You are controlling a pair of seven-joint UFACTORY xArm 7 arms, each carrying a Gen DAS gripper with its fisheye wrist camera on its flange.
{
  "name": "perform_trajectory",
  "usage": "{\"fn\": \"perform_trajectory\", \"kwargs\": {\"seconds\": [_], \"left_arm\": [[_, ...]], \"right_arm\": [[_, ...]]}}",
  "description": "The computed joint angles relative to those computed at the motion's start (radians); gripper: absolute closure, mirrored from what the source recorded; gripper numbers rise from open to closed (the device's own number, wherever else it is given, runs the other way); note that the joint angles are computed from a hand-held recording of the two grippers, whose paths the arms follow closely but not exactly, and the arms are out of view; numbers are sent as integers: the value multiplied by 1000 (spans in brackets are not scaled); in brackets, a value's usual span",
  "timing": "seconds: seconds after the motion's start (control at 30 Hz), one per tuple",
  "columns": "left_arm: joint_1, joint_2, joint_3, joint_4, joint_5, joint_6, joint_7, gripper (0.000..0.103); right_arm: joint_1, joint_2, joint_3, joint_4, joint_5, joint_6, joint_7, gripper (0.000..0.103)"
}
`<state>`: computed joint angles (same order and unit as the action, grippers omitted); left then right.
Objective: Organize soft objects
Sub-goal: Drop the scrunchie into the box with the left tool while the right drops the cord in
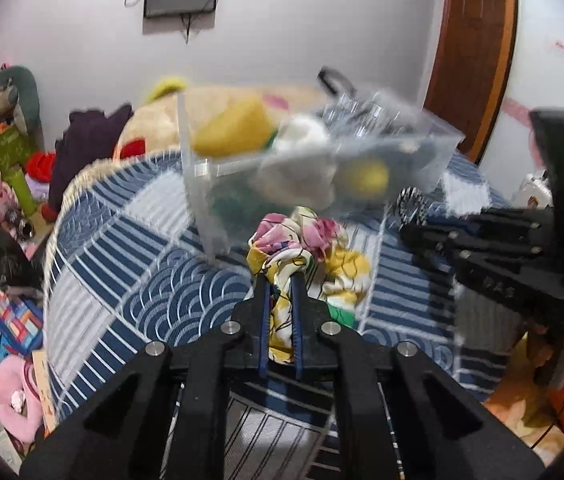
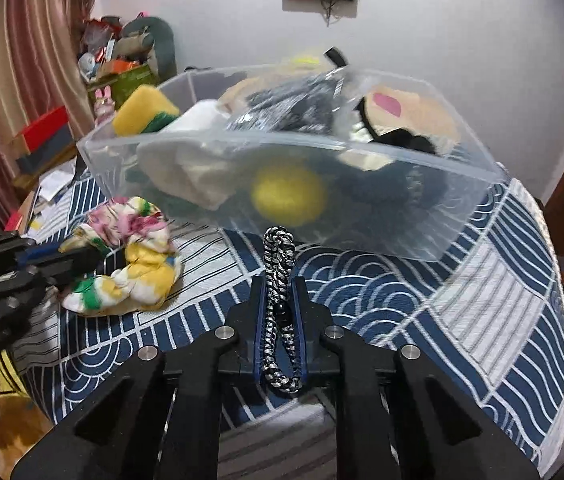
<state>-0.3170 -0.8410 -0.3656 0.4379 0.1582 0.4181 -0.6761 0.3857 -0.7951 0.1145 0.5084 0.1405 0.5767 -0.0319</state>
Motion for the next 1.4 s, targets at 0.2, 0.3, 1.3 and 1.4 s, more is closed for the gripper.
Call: {"fn": "perform_trajectory", "kwargs": {"seconds": [0.2,0.3,1.3,1.4], "left_arm": [[21,-56,-1,26,12,-58,1,95],[65,-54,-19,54,26,-92,-3,95],[259,204,-105,207,188,-142,-174,72],[232,179,-84,191,177,-142,-167,69]], "right_arm": [[9,-83,-39,-10,29,-8,-15,92],[4,-118,-53,-5,39,-30,-21,92],[-119,86,9,115,-96,-126,77,67],[-135,58,22,97,-117,-139,84,54]]}}
